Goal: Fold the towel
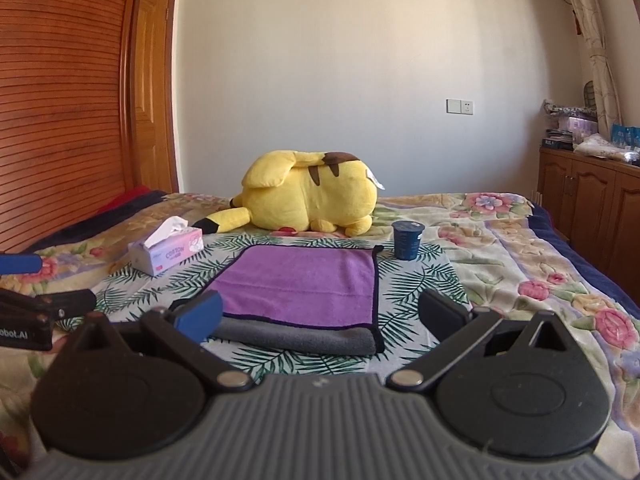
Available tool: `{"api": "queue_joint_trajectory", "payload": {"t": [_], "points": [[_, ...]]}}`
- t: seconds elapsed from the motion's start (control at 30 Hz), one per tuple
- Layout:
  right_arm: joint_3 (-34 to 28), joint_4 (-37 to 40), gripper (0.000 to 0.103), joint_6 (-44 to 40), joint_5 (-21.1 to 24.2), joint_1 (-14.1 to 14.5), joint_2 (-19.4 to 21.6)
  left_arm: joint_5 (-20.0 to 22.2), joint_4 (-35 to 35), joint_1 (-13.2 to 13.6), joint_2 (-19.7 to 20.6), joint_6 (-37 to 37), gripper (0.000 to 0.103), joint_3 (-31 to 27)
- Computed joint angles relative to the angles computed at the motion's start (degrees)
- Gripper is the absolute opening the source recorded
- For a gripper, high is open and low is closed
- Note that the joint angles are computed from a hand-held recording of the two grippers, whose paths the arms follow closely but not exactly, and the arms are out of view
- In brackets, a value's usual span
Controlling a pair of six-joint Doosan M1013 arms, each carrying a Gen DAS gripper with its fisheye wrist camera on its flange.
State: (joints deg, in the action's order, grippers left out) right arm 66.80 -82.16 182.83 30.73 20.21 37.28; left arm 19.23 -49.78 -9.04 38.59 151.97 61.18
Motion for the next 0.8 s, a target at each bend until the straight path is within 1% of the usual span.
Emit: {"api": "queue_joint_trajectory", "payload": {"t": [0.07,0.17,0.37,0.53,0.7,0.8], "points": [[-0.5,1.3,0.103,-1.5,-0.7,-0.2,0.3,1.3,5.0,-0.2,0.7,-4.6,0.087,-1.4],[-1.4,3.8,0.103,-3.9,-1.7,-0.6,0.8,2.4,8.8,-0.4,1.5,-7.8,0.087,-3.0],[-3.2,9.1,0.103,-8.8,-2.7,-1.3,1.7,4.4,12.8,-0.5,3.4,-13.4,0.087,-6.5],[-4.8,12.6,0.103,-13.1,-3.7,-1.9,2.7,5.9,15.1,-0.6,5.2,-15.9,0.087,-9.7],[-6.6,15.9,0.103,-17.1,-4.3,-2.5,3.8,8.8,17.6,-0.5,7.7,-20.3,0.087,-14.1],[-7.9,17.7,0.103,-19.8,-4.5,-2.9,4.6,10.5,18.5,-0.4,9.2,-21.6,0.086,-16.7]]}}
